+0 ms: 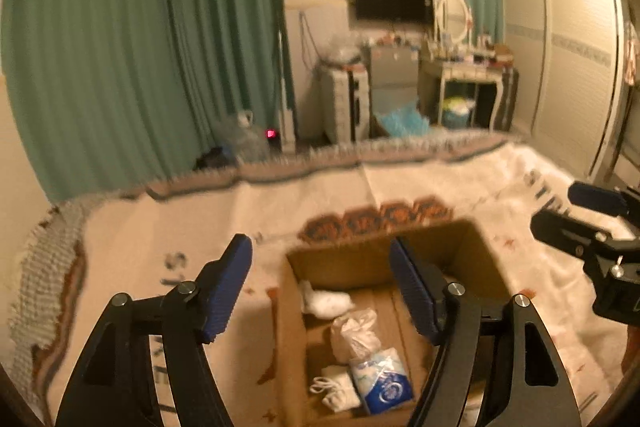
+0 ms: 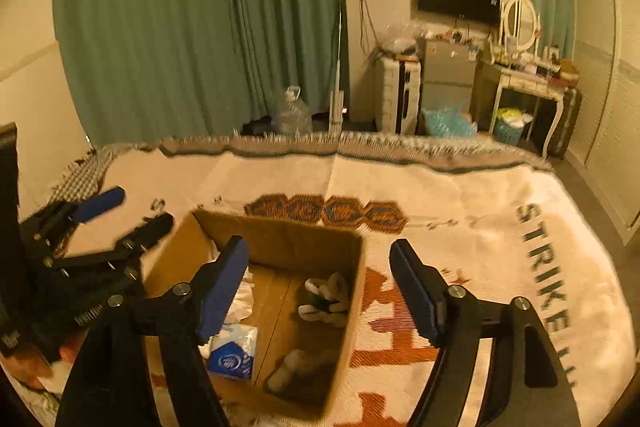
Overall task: Organize soft objects
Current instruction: 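Move both tools back toward the last items beside the box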
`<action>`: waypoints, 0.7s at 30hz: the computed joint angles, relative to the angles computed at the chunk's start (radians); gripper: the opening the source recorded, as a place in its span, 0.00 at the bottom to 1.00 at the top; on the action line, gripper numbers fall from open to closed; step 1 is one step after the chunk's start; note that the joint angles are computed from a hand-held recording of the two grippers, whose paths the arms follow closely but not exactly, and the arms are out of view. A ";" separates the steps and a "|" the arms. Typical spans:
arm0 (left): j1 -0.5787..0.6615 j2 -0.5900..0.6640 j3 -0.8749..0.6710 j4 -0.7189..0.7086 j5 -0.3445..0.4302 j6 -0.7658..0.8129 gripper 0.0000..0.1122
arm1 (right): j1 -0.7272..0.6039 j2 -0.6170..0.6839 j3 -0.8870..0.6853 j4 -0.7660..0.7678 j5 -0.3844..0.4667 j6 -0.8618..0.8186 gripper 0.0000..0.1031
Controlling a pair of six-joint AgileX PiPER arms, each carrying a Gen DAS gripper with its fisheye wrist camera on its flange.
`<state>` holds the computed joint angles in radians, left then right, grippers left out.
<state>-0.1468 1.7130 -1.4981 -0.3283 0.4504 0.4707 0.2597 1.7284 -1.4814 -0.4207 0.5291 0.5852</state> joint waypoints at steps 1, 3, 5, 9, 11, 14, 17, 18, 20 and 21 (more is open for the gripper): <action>0.010 -0.043 0.011 -0.023 0.009 0.019 0.64 | 0.017 -0.040 0.009 -0.032 0.023 0.026 0.74; 0.031 -0.159 0.042 -0.063 0.034 0.055 0.72 | 0.058 -0.135 0.028 -0.093 0.085 0.071 0.76; 0.056 -0.257 0.062 -0.099 0.052 0.066 0.81 | 0.093 -0.207 0.037 -0.123 0.135 0.094 0.78; 0.147 -0.396 0.030 -0.223 0.205 0.125 0.81 | 0.223 -0.346 0.023 -0.223 0.298 0.156 0.86; 0.188 -0.437 0.014 -0.256 0.266 0.142 0.82 | 0.310 -0.390 0.007 -0.297 0.390 0.199 0.94; 0.252 -0.509 0.026 -0.287 0.317 0.184 0.82 | 0.426 -0.439 -0.010 -0.371 0.499 0.244 1.00; 0.340 -0.568 0.070 -0.343 0.376 0.267 0.82 | 0.559 -0.464 -0.017 -0.461 0.611 0.293 1.00; 0.356 -0.587 0.092 -0.344 0.392 0.284 0.82 | 0.602 -0.472 -0.009 -0.485 0.640 0.308 1.00; 0.381 -0.615 0.154 -0.354 0.393 0.333 0.82 | 0.650 -0.490 0.022 -0.502 0.656 0.337 1.00; 0.383 -0.626 0.186 -0.348 0.383 0.347 0.82 | 0.669 -0.503 0.050 -0.499 0.653 0.356 1.00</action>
<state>0.2360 1.0870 -1.3118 -0.6762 0.8329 0.8177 0.9288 1.2250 -1.4312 -0.9201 1.1818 0.9411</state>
